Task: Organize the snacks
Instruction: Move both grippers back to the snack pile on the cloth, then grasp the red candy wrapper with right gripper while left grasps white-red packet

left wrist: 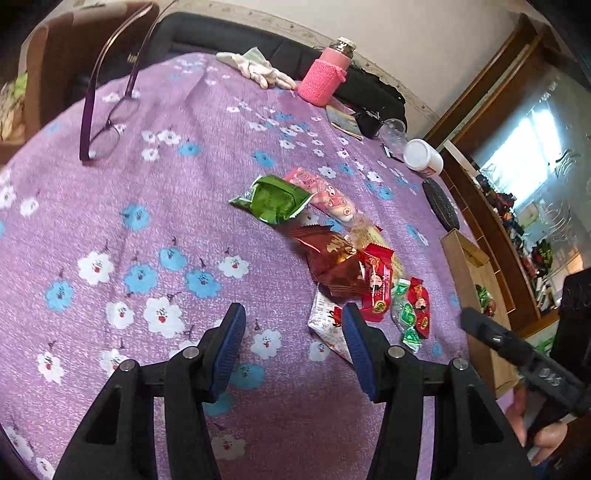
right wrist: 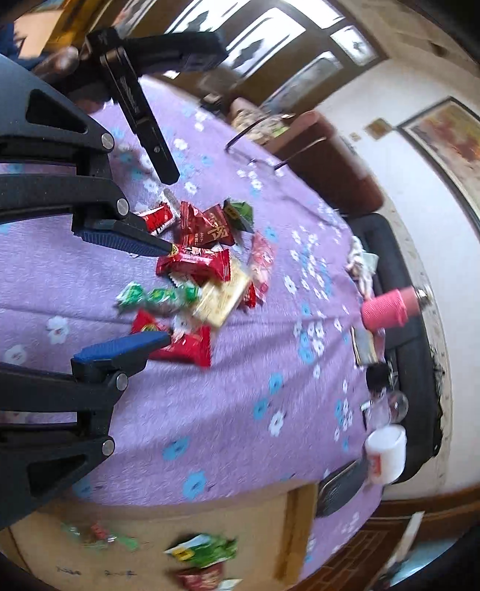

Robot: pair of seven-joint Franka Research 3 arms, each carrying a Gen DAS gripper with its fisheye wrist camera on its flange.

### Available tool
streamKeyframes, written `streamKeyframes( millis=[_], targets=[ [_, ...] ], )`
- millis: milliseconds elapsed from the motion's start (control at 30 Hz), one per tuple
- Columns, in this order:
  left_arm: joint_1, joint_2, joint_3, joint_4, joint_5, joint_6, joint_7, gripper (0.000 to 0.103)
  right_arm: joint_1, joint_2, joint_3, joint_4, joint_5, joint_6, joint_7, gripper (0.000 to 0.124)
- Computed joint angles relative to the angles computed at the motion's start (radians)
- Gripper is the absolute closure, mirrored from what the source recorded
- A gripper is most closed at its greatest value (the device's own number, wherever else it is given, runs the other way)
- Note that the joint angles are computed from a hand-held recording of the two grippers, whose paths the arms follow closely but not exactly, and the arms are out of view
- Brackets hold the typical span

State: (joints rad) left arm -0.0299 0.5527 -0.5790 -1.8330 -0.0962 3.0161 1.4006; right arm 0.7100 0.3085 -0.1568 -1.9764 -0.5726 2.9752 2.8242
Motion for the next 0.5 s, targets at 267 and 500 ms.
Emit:
streamKeyframes(
  millis=[267, 500],
  targets=[
    [0.071, -0.003, -0.074, -0.031, -0.014, 0.008, 0.022, 0.052, -0.045, 0.066, 0.051, 0.128, -0.013, -0.267, 0.019, 0.085],
    [0.087, 0.016, -0.103, -0.016, -0.057, -0.013, 0.067, 0.056, -0.084, 0.131, 0.083, 0.158, 0.074, -0.222, -0.081, 0.087]
  ],
)
